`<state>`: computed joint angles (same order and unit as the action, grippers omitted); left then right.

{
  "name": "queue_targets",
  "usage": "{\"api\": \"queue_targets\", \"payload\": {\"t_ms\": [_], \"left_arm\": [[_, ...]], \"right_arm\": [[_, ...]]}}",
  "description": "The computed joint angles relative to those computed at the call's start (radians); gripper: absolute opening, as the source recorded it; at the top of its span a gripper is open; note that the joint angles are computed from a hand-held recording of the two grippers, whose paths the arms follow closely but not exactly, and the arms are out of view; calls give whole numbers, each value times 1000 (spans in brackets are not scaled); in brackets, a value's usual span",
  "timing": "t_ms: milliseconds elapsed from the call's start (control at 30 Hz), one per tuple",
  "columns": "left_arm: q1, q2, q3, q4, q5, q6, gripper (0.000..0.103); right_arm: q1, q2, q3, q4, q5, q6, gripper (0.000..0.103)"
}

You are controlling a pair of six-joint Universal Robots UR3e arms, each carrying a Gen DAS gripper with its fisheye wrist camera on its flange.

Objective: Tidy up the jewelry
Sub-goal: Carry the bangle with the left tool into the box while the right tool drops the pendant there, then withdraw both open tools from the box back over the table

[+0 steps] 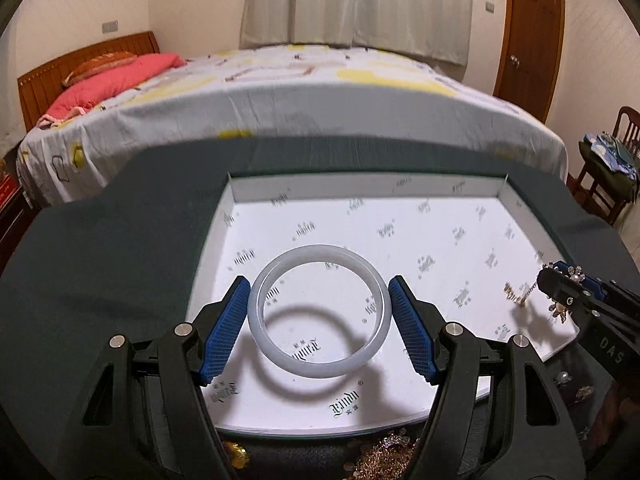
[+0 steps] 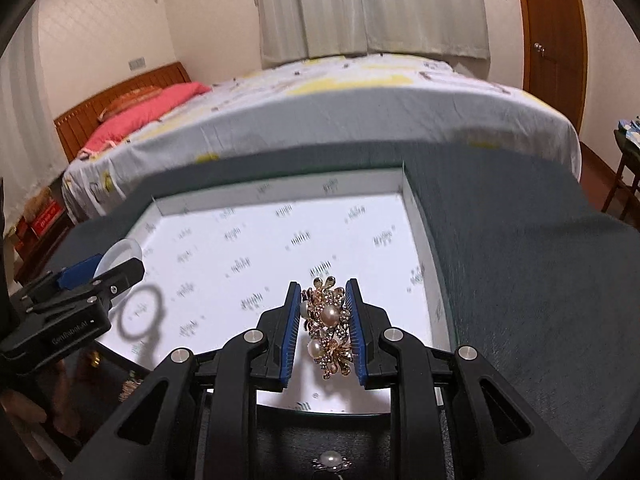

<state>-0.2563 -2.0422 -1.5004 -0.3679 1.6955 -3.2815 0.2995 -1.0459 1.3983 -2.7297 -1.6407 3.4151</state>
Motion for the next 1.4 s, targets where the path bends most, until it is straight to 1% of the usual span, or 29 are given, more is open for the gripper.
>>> {"api": "queue_targets", "payload": {"t_ms": [200, 300, 333, 367, 400, 467, 600, 700, 800, 900, 967, 1067, 1167, 1267, 1400], "left_arm": [[1, -32, 37, -78, -10, -13, 69], [7, -38, 43, -107, -19, -20, 70], [8, -37, 37, -101, -22, -18, 70], [6, -37, 36, -97, -18, -15, 73], [0, -36, 35, -92, -8, -8, 78], [-8, -34, 33, -75, 3, 0, 80], [-22, -18, 24, -56, 22, 14, 81], [-21, 24, -12, -40, 12, 6, 81], [-24, 99, -89, 1, 12, -11, 81], [-36, 206, -216, 62, 29, -30, 81], [-47, 274, -296, 91, 51, -39, 81], [-76, 410, -456, 128, 109, -52, 81], [-83, 523, -579, 124, 131, -63, 81], [-76, 658, -715, 87, 143, -91, 81], [-68, 776, -828, 28, 160, -116, 81]], "right_arm": [[-5, 19, -25, 59, 10, 4, 24], [-11, 16, -20, 55, 19, 5, 28], [-11, 17, -23, 56, 21, 2, 30], [-8, 15, -19, 51, 24, -3, 34], [-6, 13, -17, 46, 26, -8, 36], [4, 13, -21, 42, 4, -7, 47], [0, -29, 21, 2, 5, 11, 48], [5, -88, 75, -30, -1, 26, 48], [22, -159, 147, -58, -21, 39, 48], [49, -232, 236, -87, -50, 57, 48], [80, -290, 313, -110, -86, 62, 48], [124, -357, 416, -140, -132, 68, 48], [162, -407, 505, -161, -158, 88, 48], [194, -449, 585, -173, -178, 116, 48], [233, -489, 657, -190, -207, 153, 48]]}}
